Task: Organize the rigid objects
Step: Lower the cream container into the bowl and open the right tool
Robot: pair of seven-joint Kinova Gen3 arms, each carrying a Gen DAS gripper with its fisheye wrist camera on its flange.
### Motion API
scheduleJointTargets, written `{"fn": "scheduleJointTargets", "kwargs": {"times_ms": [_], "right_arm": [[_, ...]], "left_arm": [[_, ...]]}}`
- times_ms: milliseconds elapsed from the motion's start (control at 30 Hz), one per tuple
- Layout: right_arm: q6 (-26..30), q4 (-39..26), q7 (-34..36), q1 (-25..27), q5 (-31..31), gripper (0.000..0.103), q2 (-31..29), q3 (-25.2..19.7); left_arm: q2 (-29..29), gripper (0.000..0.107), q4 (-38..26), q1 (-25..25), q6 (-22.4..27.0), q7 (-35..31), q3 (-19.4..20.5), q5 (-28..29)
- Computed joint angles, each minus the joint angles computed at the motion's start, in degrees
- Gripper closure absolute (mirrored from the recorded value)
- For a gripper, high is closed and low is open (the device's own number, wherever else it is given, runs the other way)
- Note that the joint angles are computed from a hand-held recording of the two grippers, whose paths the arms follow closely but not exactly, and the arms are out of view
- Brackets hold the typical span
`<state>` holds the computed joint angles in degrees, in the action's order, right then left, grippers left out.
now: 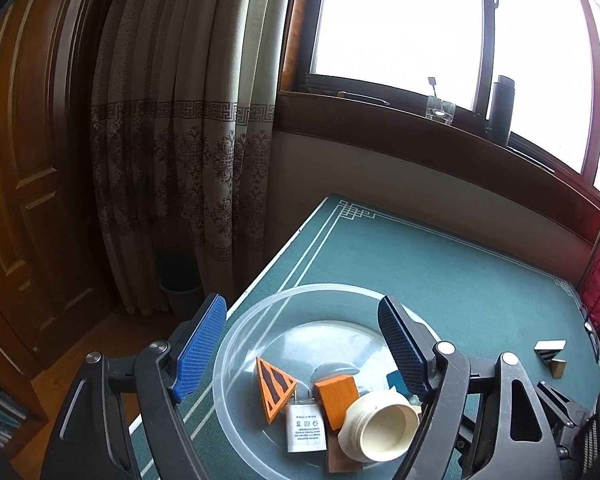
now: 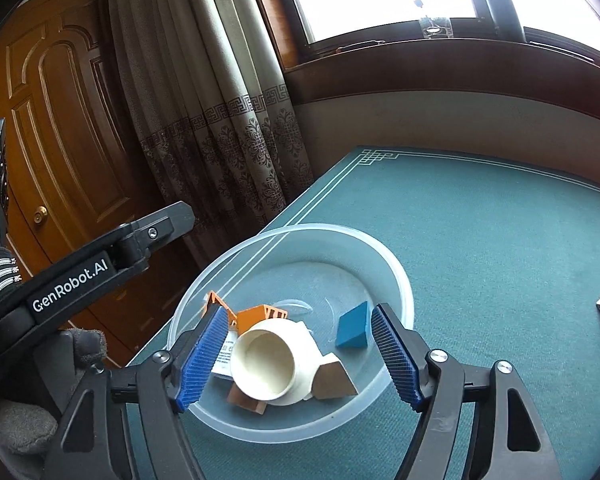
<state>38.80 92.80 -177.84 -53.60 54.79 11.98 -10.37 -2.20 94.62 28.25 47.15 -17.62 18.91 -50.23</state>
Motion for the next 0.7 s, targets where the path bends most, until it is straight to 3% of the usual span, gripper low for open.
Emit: {"fn": "scheduleJointTargets", "kwargs": {"times_ms": [200, 700], "right_arm": [[2.92, 3.17, -5.57, -0.41, 2.55, 0.026, -1.61, -0.48], [11.17, 7.98, -10.15, 1.39, 3.47, 0.026, -4.91, -4.91]], "left_arm": [[0.68, 0.028, -0.59, 0.94, 0.80, 0.03, 0.39, -0.57], [2.77, 0.028, -2.16, 5.87, 2.72, -0.61, 0.35, -2.99]]}}
